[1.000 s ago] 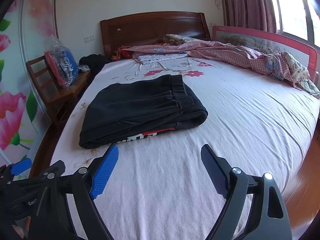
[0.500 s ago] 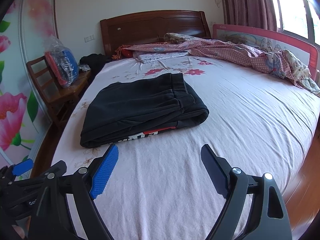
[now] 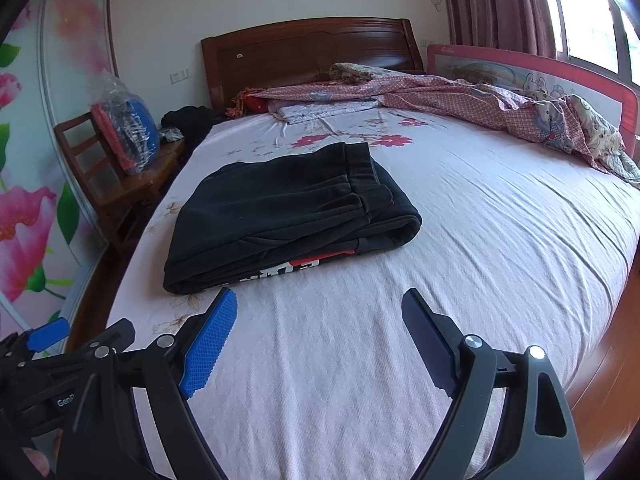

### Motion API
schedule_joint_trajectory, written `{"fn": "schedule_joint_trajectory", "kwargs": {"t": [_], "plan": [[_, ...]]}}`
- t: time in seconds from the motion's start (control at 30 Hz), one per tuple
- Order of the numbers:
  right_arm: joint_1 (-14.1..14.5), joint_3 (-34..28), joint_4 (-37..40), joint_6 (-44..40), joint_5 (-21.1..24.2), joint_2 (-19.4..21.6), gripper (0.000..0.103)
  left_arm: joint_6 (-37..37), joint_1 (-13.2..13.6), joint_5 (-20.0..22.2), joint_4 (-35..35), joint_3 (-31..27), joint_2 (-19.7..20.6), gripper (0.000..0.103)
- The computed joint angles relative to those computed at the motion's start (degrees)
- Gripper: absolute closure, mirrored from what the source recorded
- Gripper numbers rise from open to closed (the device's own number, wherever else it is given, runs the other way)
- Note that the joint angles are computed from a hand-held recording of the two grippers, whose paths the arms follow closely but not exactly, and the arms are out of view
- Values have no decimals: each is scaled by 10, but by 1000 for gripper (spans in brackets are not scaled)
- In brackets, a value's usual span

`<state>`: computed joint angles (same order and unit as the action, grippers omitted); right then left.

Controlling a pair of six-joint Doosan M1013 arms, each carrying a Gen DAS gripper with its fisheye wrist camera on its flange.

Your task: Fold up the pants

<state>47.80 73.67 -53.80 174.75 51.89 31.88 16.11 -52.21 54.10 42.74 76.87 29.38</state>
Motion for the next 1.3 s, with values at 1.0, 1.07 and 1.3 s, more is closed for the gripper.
{"fn": "schedule_joint_trajectory", "kwargs": {"t": [1.0,1.07,1.3], "plan": [[1,-7,8,-4,-2,5,19,-2,2,-2,-4,-3,2,2],[1,-8,10,-6,-1,6,19,-2,2,-1,-3,-3,2,2],[2,-10,10,-4,3,6,19,-1,2,0,-6,-4,2,2]]}}
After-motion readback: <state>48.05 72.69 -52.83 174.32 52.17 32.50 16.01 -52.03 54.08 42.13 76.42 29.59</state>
